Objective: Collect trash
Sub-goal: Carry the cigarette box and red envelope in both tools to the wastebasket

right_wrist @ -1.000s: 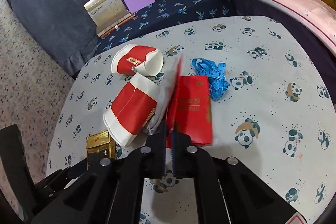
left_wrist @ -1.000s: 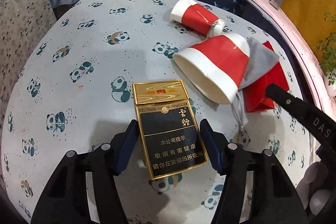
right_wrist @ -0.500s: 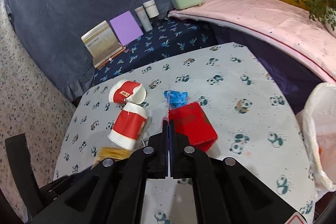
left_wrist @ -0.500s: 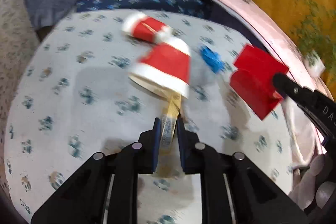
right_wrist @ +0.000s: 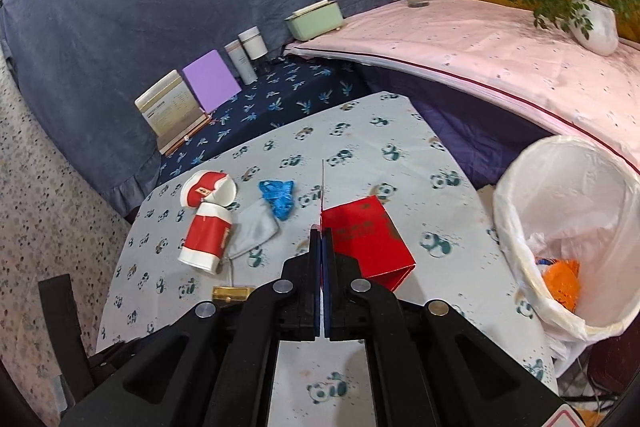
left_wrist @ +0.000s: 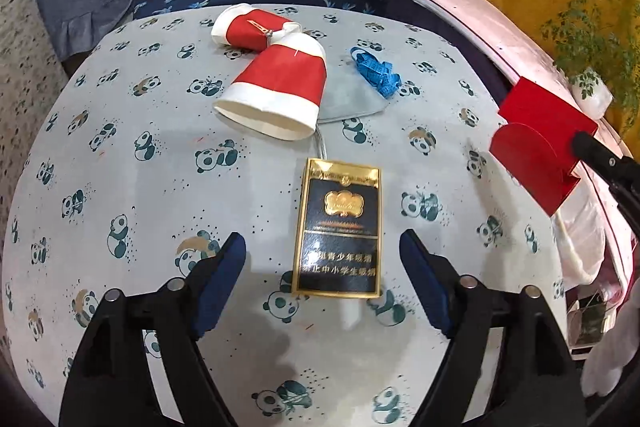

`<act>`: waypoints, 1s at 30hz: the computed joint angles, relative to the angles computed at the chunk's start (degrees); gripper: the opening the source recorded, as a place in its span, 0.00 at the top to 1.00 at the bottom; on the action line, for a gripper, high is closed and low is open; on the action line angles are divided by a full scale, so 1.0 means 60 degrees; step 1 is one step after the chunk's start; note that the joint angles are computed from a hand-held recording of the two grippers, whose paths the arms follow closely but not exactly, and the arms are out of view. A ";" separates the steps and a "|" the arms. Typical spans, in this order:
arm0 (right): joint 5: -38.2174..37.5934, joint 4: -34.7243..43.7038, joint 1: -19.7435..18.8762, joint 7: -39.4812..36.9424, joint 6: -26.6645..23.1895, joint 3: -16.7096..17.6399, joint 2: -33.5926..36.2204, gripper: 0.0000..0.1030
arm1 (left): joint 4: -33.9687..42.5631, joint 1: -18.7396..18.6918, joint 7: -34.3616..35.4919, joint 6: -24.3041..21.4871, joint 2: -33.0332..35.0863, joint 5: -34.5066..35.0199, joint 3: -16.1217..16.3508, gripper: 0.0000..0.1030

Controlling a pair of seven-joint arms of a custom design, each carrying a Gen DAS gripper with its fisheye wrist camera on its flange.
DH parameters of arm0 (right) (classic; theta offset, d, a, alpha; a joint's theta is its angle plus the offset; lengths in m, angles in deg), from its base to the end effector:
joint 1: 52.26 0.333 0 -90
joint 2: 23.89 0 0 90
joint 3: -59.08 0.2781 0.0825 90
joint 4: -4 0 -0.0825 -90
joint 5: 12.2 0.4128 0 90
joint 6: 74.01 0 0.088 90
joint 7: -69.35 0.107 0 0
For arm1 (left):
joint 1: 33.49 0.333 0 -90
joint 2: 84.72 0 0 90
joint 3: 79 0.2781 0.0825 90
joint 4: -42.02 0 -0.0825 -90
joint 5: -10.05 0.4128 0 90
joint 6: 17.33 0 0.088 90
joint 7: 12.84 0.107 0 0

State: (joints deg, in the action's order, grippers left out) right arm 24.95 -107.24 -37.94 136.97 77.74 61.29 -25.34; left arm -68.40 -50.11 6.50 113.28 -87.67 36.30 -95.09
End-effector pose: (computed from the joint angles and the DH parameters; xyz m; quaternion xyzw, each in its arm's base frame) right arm 0.6056 0.1630 0.5251 -0.7090 0.5693 -0.0906 0.4062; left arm 0.5183 -0.3230 0.5072 -0.8073 0.5184 -0.2161 0.1813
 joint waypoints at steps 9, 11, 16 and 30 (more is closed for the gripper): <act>0.0041 -0.0077 -0.0176 0.0137 -0.0062 -0.0093 0.0065 0.99 | 0.1060 -0.0338 0.0241 -0.0780 0.1153 0.0329 0.0143 0.12; 0.0075 -0.0153 -0.0219 0.0088 -0.0059 -0.0105 0.0009 0.99 | 0.1373 -0.0423 0.0500 -0.0972 0.1481 0.0217 0.0250 0.14; 0.0122 -0.0270 -0.0275 0.0070 -0.0030 -0.0175 -0.0096 0.99 | 0.1543 -0.0633 0.0800 -0.1083 0.1633 0.0189 0.0414 0.48; 0.0608 -0.0610 -0.0402 -0.0230 0.0293 -0.0482 -0.0458 0.99 | 0.2519 -0.1020 0.1500 -0.0474 0.2028 -0.0057 0.0354 0.48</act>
